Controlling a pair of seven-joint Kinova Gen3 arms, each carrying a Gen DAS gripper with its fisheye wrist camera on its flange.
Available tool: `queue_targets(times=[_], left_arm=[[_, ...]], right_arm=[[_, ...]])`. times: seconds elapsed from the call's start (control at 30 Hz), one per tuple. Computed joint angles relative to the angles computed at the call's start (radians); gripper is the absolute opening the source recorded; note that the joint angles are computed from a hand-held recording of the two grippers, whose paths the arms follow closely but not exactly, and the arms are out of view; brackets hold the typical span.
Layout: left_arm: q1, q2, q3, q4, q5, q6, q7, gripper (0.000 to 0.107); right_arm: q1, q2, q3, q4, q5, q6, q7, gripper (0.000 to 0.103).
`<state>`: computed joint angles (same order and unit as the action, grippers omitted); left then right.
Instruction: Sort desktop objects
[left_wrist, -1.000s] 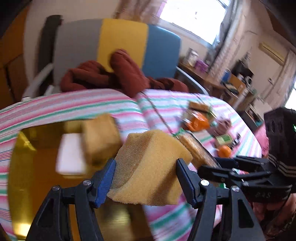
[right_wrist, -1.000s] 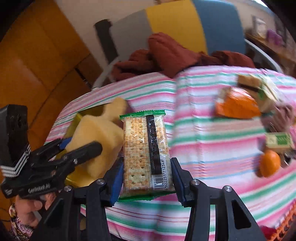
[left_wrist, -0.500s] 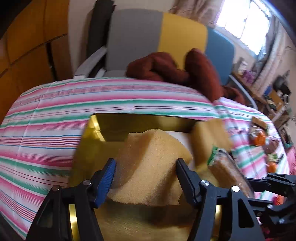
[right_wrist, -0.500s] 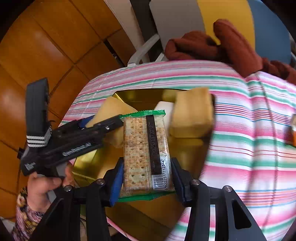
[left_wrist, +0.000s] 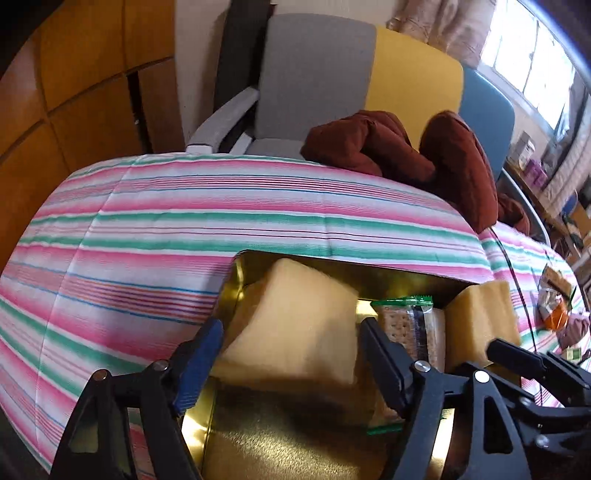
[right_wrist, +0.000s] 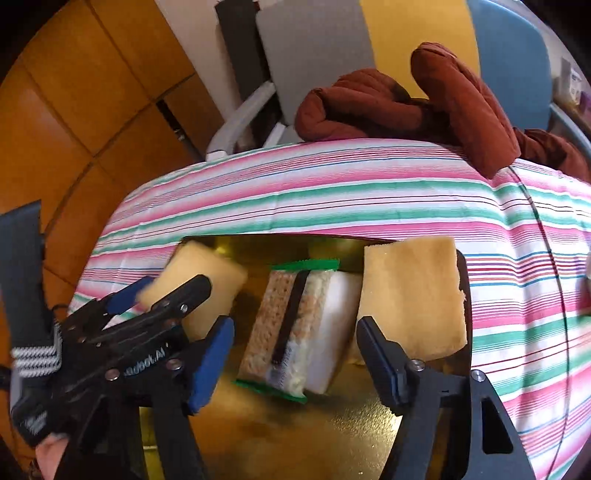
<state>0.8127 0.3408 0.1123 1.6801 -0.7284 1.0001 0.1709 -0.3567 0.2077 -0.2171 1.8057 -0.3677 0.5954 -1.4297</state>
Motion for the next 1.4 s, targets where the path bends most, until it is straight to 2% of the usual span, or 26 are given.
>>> queue_targets(times=[0.07,0.13,0.27,0.37,0.47,0.57,0.63,0.77,1.0,1.13,1.23,1.4], left_arm=[[0.004,-0.009,0.011,0.012,-0.019,0.016,0.053,0.078],[0.037,-0.013,-0.015,0.018,-0.024,0.029,0.077,0.078],[-0.009,0.05,0.019,-0.054,0.041,0.146,-0.001,0.078],[0.005,0.024,-0.009,-0.03,0.057,0.127,0.055,0.076],[0.026,-0.014,-0.002,0.007,0.014,0.103,0.16,0.078],[0.079,-0.048,-0.02,0.042,-0.029,0.074,0.276,0.078],[0.072,-0.045,0.028,0.031,-0.059,0.09,0.32,0.078],[0.112,-0.017,0.056,-0.022,-0.102,0.1,0.342,0.078],[0.193,0.079,0.052,-0.192,-0.135,0.068,0.227,0.078],[0.23,0.149,0.042,-0.31,-0.116,0.03,0.119,0.078],[0.255,0.215,0.036,-0.423,-0.092,0.04,0.014,0.078],[0.287,0.295,0.021,-0.55,-0.042,0.013,-0.104,0.078]], right_arm=[[0.02,-0.022,-0.005,0.022,-0.018,-0.003,0.038,0.073],[0.036,-0.044,-0.01,0.042,-0.047,-0.009,0.084,0.075],[0.075,-0.087,-0.001,0.08,-0.131,0.011,0.193,0.077],[0.071,-0.129,0.038,0.112,-0.19,0.03,0.282,0.077],[0.123,-0.177,0.045,0.151,-0.274,0.046,0.404,0.077],[0.137,-0.217,0.1,0.182,-0.332,0.067,0.493,0.082],[0.149,-0.236,0.132,0.196,-0.334,0.082,0.513,0.084],[0.186,-0.251,0.185,0.211,-0.332,0.126,0.533,0.084],[0.286,-0.287,0.277,0.246,-0.351,0.179,0.601,0.085],[0.344,-0.305,0.325,0.262,-0.348,0.203,0.636,0.087],[0.398,-0.315,0.369,0.285,-0.345,0.208,0.673,0.088],[0.496,-0.302,0.425,0.3,-0.304,0.206,0.69,0.089]])
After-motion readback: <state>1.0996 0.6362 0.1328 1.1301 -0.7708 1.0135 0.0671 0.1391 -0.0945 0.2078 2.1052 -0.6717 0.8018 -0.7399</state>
